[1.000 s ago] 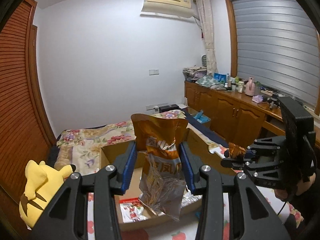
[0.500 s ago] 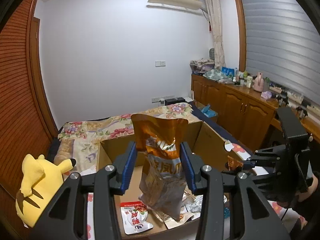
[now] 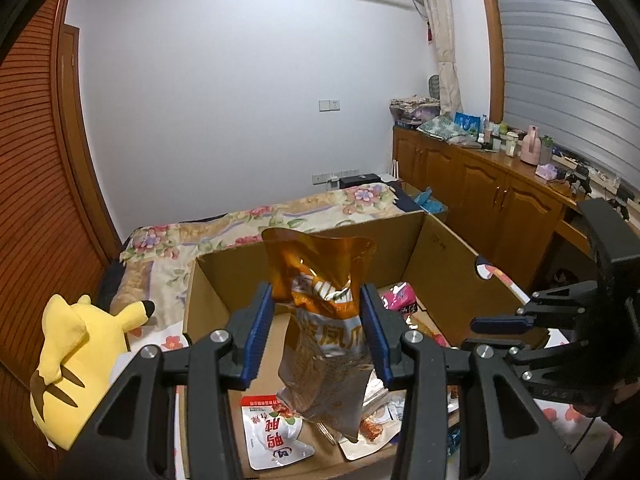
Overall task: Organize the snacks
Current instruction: 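Open the left tool to drop the chicken-feet packet while the right tool releases the copper candy into the box, then withdraw both tools and grasp the clear-wrapped snack bar with the left tool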
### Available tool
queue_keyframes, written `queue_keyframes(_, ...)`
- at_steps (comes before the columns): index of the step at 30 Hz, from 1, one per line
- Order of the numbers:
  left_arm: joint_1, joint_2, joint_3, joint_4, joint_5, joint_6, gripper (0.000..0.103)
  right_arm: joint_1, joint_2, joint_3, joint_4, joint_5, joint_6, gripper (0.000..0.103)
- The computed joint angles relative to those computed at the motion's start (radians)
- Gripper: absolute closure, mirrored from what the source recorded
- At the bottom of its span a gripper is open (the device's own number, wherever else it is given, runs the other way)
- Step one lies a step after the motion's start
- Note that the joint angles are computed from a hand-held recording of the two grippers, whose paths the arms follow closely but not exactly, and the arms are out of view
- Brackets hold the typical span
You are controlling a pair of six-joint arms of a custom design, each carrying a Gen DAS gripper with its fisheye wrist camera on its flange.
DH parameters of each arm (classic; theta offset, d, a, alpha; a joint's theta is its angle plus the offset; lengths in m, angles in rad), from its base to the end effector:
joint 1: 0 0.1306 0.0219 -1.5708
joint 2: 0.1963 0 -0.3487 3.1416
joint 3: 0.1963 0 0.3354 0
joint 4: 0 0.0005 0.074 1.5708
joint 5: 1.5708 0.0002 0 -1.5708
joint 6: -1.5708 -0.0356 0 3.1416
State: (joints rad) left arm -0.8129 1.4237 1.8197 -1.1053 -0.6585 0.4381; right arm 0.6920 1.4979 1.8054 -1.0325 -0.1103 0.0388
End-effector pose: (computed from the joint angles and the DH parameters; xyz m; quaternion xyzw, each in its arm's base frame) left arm 0.3082 -0.2947 0.5416 0.0276 0.8699 0.0068 0.4923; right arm 0.3568 0.3001 0.5055 -0.3465 0.8423 0.1791 0.3720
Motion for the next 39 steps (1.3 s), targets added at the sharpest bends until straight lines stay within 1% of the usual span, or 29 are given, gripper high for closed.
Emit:
queue_keyframes(2, 0.001, 0.007, 0.000, -0.005, 0.002, 0.002, 0.060, -0.001, -0.002, -0.003, 0.003, -0.002, -0.001, 0.082)
queue_keyframes(5, 0.002, 0.013, -0.001, -0.012, 0.005, 0.002, 0.058, 0.001, -0.003, -0.005, 0.006, 0.000, -0.005, 0.074)
queue_keyframes(6, 0.002, 0.017, 0.002, -0.016, 0.008, 0.004, 0.057, 0.002, -0.005, -0.008, 0.008, -0.002, -0.008, 0.074)
queue_keyframes(8, 0.003, 0.023, 0.005, -0.025, 0.017, 0.013, 0.051, 0.003, -0.012, -0.017, 0.013, -0.007, -0.011, 0.072)
queue_keyframes(10, 0.005, 0.027, 0.007, -0.035, 0.023, 0.022, 0.047, 0.006, -0.025, -0.033, 0.020, -0.003, -0.008, 0.071)
queue_keyframes(13, 0.002, 0.034, 0.017, -0.061, 0.023, 0.041, 0.045, 0.012, -0.043, -0.051, 0.027, 0.005, -0.011, 0.069)
queue_keyframes(18, -0.015, 0.021, 0.000, -0.060, 0.035, 0.051, 0.041, 0.020, -0.078, -0.077, 0.027, 0.015, -0.015, 0.066)
queue_keyframes(19, -0.019, 0.021, 0.000, -0.061, 0.030, 0.048, 0.033, 0.023, -0.086, -0.084, 0.026, 0.018, -0.017, 0.066)
queue_keyframes(20, -0.022, 0.016, -0.008, -0.054, 0.026, 0.039, 0.030, 0.025, -0.092, -0.088, 0.025, 0.020, -0.019, 0.066)
queue_keyframes(23, -0.034, 0.024, 0.005, -0.080, 0.017, 0.038, 0.030, 0.035, -0.119, -0.108, 0.023, 0.035, -0.026, 0.066)
queue_keyframes(26, -0.054, 0.014, -0.001, -0.086, 0.007, 0.046, 0.029, 0.042, -0.148, -0.125, 0.015, 0.042, -0.031, 0.065)
queue_keyframes(29, -0.092, -0.015, -0.030, -0.084, -0.005, 0.073, 0.029, 0.053, -0.181, -0.147, 0.010, 0.059, -0.035, 0.065)
queue_keyframes(32, -0.149, -0.058, -0.085, -0.084, -0.025, 0.111, 0.029, 0.067, -0.218, -0.172, 0.006, 0.075, -0.042, 0.064)
queue_keyframes(35, -0.214, -0.100, -0.145, -0.092, -0.046, 0.162, 0.029, 0.082, -0.260, -0.202, 0.004, 0.087, -0.055, 0.064)
queue_keyframes(39, -0.308, -0.138, -0.223, -0.113, -0.053, 0.258, 0.030, 0.108, -0.321, -0.265, 0.013, 0.102, -0.084, 0.063)
